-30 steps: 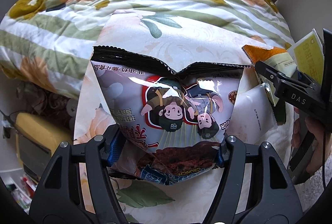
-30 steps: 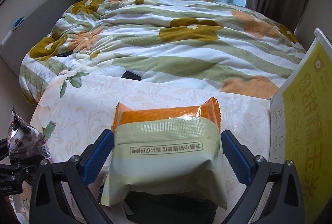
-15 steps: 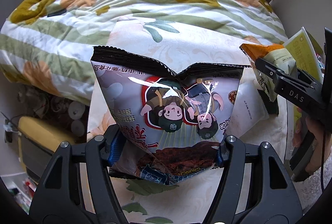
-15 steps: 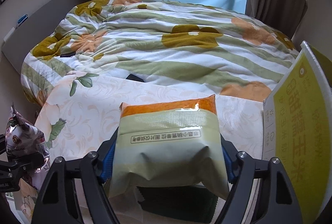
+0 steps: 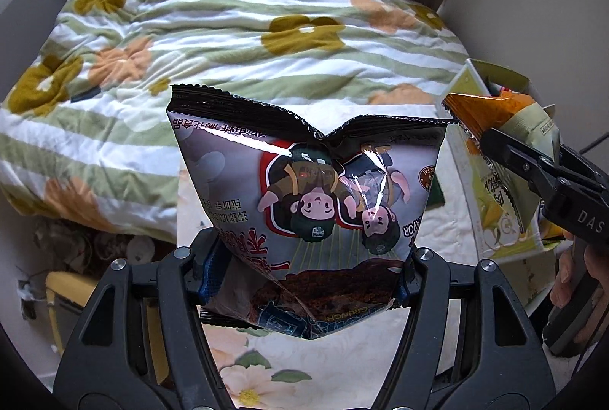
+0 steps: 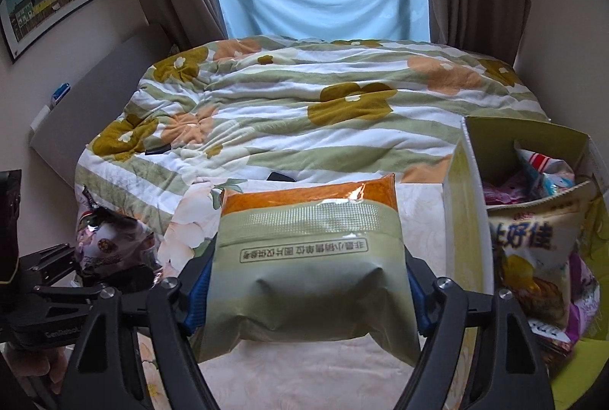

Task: Organize snacks
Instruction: 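Carry both items over the yellow box and open both tools to drop them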

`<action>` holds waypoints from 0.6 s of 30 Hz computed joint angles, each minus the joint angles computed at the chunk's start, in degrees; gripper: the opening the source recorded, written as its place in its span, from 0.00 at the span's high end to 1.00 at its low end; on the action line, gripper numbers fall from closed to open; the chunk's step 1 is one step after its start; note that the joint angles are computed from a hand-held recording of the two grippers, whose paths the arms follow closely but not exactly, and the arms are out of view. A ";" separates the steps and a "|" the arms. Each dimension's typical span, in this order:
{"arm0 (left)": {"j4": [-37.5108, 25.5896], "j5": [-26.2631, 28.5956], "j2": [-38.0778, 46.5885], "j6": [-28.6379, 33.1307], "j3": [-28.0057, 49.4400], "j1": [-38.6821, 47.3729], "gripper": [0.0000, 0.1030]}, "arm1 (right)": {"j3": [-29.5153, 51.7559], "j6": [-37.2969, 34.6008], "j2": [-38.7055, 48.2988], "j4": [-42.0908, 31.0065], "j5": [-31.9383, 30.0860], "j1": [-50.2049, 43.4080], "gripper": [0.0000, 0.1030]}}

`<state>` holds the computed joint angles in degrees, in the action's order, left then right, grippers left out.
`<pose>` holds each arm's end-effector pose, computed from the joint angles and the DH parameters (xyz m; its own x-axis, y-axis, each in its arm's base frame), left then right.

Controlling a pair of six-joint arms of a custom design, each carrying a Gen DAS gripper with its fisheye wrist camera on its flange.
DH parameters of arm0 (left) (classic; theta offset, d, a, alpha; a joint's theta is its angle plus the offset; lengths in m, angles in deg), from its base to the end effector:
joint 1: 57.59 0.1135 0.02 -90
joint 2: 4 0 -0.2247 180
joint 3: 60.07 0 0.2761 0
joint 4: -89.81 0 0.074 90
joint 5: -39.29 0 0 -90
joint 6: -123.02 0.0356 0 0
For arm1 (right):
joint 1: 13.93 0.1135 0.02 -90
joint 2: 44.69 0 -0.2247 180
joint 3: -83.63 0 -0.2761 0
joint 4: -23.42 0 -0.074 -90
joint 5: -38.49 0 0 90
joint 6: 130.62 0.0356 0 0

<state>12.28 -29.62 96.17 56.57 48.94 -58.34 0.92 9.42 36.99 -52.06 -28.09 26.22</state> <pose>0.3713 -0.0177 0.2772 -0.7968 0.3832 -0.4671 0.5033 0.8488 -0.1621 0.2437 0.1871 0.3179 -0.7612 0.2780 -0.5859 0.2247 0.9605 0.1640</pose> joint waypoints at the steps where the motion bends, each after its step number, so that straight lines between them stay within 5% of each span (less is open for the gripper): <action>1: -0.84 0.60 -0.41 0.18 0.66 -0.70 0.39 | 1.29 1.48 -0.75 -2.47 1.48 0.95 0.27; 10: -5.25 1.93 -5.15 -5.24 6.27 -12.50 0.39 | 5.88 10.42 -11.90 -19.94 10.36 4.50 0.27; 18: -2.70 -5.05 -8.00 -21.41 9.10 -32.07 0.39 | 2.04 2.50 -27.65 -25.89 9.01 -3.42 0.27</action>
<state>9.58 -34.67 88.17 35.16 58.04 -90.41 2.95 11.92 9.34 -77.95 -19.08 22.80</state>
